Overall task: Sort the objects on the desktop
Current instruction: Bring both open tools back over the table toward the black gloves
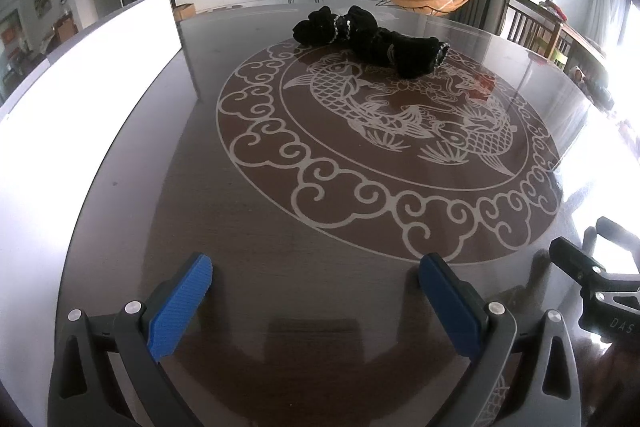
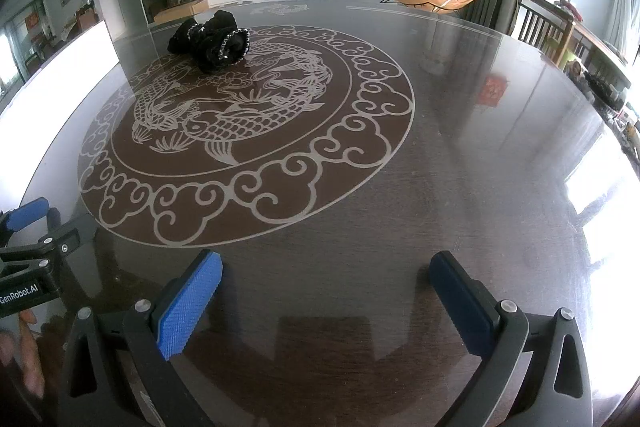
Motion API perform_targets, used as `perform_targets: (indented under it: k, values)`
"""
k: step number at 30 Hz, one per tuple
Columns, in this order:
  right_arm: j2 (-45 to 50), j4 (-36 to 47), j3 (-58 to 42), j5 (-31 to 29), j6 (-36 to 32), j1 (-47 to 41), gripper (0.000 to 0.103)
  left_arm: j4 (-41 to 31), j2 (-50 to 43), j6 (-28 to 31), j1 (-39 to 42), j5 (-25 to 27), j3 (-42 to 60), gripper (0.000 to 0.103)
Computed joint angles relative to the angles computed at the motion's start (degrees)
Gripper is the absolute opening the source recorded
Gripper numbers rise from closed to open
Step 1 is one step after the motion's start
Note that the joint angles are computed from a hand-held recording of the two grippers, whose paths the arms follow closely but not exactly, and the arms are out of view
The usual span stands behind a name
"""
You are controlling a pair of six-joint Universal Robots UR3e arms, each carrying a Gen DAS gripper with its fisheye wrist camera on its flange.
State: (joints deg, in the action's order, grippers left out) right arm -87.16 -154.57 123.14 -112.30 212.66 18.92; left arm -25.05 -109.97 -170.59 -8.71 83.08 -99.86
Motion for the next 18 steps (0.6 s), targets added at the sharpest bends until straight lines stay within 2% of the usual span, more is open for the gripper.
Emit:
perform_targets:
  k: [7, 11, 18]
  values:
    - [0.06, -0.01, -0.03, -0.03, 0.09, 0.08, 0.103, 0.09, -0.08, 0.08, 0.03, -0.11, 0.01, 0.103]
    - [0.12, -0.02, -0.06, -0.07, 0.16, 0.14, 0.103, -4.85, -3.47, 8.65, 3.22, -5.32, 6.23, 0.103]
    - [0.35, -0.30, -0.28, 0.48, -0.58, -0.16, 0.103, -5.10, -6.84, 6.73, 6.32, -4.54, 10.82, 0.103]
